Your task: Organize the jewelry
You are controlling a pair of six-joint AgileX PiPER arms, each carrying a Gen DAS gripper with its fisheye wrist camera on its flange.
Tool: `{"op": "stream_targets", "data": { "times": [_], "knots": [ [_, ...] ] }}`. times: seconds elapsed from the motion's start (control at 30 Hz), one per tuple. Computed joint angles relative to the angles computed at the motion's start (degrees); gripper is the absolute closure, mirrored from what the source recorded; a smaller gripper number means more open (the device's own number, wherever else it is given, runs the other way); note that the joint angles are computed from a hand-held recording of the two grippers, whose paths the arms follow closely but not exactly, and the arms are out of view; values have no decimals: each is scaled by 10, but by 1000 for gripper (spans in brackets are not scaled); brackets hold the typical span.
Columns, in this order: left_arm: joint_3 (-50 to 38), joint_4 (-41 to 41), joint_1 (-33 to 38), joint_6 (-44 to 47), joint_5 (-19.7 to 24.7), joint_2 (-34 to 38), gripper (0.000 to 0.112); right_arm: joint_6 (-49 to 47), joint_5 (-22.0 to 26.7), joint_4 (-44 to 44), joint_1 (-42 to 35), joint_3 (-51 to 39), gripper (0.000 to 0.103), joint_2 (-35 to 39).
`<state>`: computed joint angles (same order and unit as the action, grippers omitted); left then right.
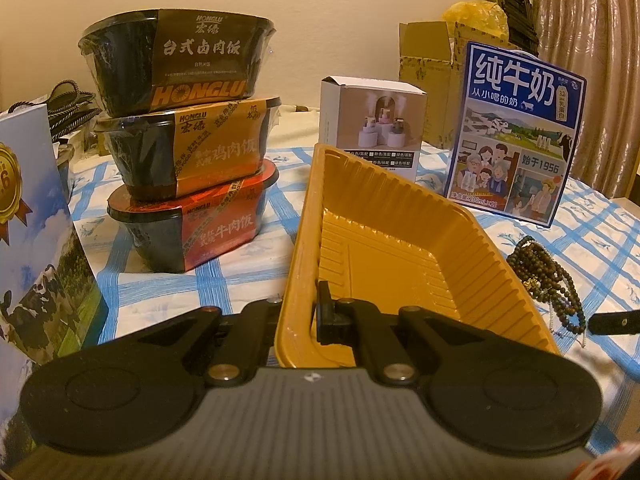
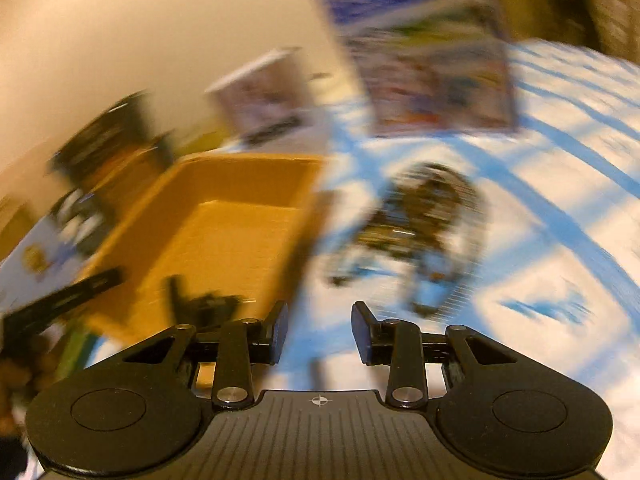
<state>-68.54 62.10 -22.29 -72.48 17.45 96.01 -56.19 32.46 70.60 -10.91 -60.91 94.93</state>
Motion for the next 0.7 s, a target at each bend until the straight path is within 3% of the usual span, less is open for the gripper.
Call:
{"op": "stream_targets", "data": {
  "times": [0.23, 0.37, 0.7],
  "knots": [
    [4, 7, -1, -8, 0, -3, 108, 26, 15, 5, -75, -7, 67, 21],
    [3, -2, 0, 2, -1, -1, 108, 57, 16, -72, -72, -46, 67, 35],
    [0, -9, 3, 10, -3, 1, 108, -64, 1, -66, -6, -101, 68, 76]
  ]
}}
